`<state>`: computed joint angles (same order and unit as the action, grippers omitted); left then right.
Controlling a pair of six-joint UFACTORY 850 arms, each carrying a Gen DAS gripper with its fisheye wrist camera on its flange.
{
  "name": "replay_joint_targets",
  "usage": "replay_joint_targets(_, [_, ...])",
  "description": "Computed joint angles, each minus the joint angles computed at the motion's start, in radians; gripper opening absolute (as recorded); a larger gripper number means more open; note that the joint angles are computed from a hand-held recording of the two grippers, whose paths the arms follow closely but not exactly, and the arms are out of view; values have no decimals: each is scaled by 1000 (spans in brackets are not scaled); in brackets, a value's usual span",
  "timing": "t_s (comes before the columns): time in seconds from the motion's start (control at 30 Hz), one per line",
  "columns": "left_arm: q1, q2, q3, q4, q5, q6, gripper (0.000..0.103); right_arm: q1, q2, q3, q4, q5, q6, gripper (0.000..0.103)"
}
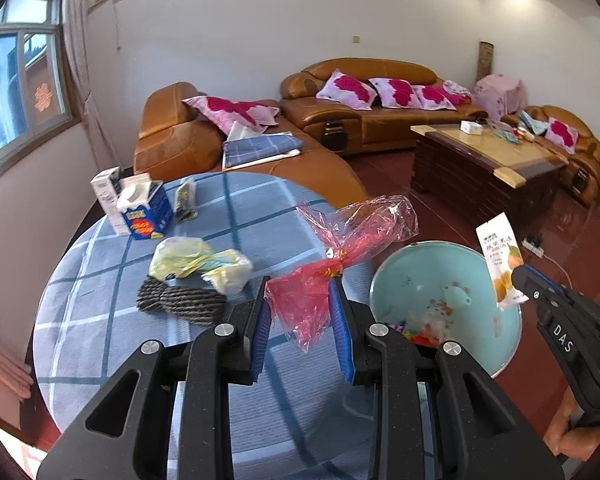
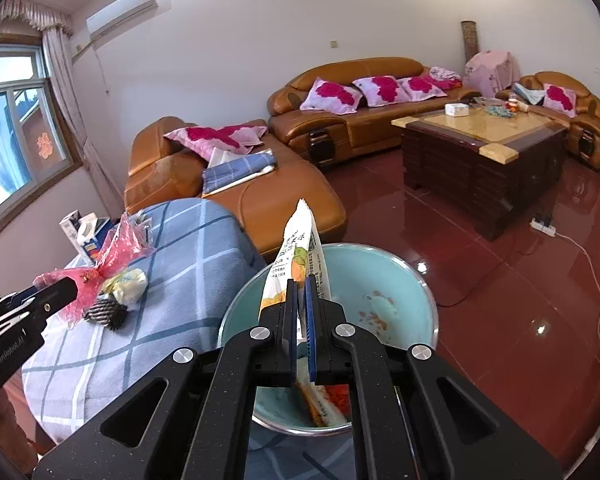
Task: Collect trash
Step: 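Carry the pink bag and juice carton over the teal bucket and open both tools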
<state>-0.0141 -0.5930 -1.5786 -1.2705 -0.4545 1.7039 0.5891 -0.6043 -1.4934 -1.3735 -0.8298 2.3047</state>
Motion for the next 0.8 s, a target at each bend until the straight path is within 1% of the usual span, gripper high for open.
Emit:
replay_joint_targets(0.17, [-26, -1, 6, 15, 6, 0, 28, -10, 13, 23, 7, -7, 21, 5])
replay_joint_targets(0.47, [-64, -9, 10, 33, 14, 9, 28, -25, 0, 19, 58, -26, -8, 5])
replay_joint_targets(0.8, [-101, -25, 20, 81, 22, -8, 28, -44, -19, 16, 110, -19, -41, 5])
